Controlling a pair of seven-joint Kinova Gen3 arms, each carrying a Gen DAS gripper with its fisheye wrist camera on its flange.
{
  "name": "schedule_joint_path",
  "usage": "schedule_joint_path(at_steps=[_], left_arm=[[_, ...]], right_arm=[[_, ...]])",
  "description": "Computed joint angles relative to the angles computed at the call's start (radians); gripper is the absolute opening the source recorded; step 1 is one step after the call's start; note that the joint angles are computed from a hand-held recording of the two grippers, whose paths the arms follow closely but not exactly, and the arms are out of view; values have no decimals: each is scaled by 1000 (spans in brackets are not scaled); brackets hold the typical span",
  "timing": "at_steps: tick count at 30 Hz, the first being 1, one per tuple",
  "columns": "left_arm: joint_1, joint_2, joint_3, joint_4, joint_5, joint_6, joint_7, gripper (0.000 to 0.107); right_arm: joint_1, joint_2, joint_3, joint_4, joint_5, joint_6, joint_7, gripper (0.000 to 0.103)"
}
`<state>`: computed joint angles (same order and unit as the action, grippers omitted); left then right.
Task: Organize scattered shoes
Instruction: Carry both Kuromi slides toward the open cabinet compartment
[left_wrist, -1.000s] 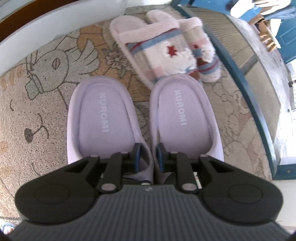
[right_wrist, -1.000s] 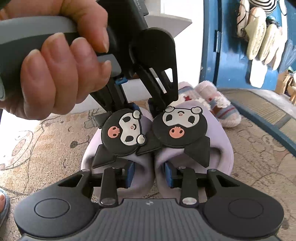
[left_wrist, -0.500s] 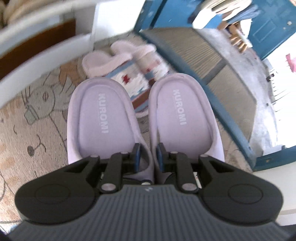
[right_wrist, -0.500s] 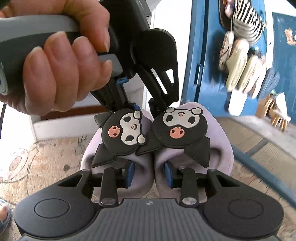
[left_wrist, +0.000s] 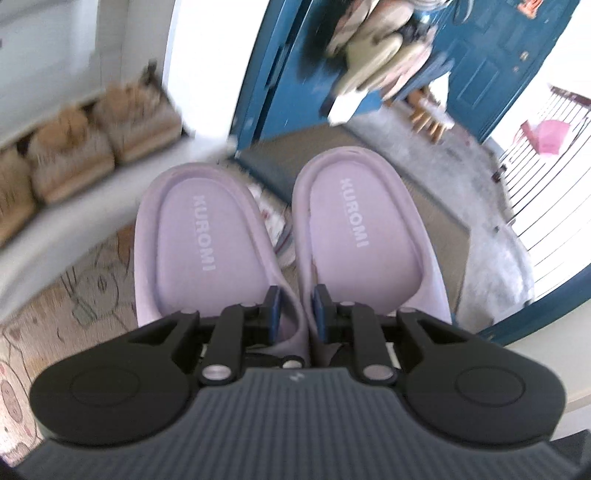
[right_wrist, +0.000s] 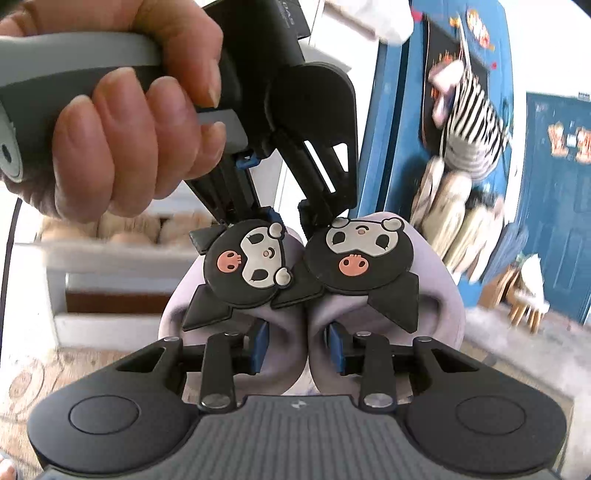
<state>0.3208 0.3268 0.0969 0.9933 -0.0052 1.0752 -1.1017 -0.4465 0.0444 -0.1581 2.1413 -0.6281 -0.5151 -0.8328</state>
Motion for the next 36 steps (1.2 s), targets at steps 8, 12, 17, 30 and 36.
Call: schedule_joint_path(at_steps=[8, 12, 17, 30, 36], left_arm=[[-9, -59, 4, -115, -3, 35, -30, 18], [6, -94, 3, -153, -27, 47, -26, 18], [28, -119, 4, -230, -67, 83, -8, 18], [75, -133, -43, -511, -231, 263, 74, 18], [42, -136, -77, -599, -273, 352, 111, 19]], right_arm=[[200, -63, -225, -94, -67, -11, 179, 37], [300, -103, -326, -131, -86, 2, 222, 37], [117, -152, -150, -182, -118, 38, 306, 37], [-251, -172, 225, -478, -33, 383, 405, 36], [-529, -133, 470, -616, 204, 539, 191, 36]])
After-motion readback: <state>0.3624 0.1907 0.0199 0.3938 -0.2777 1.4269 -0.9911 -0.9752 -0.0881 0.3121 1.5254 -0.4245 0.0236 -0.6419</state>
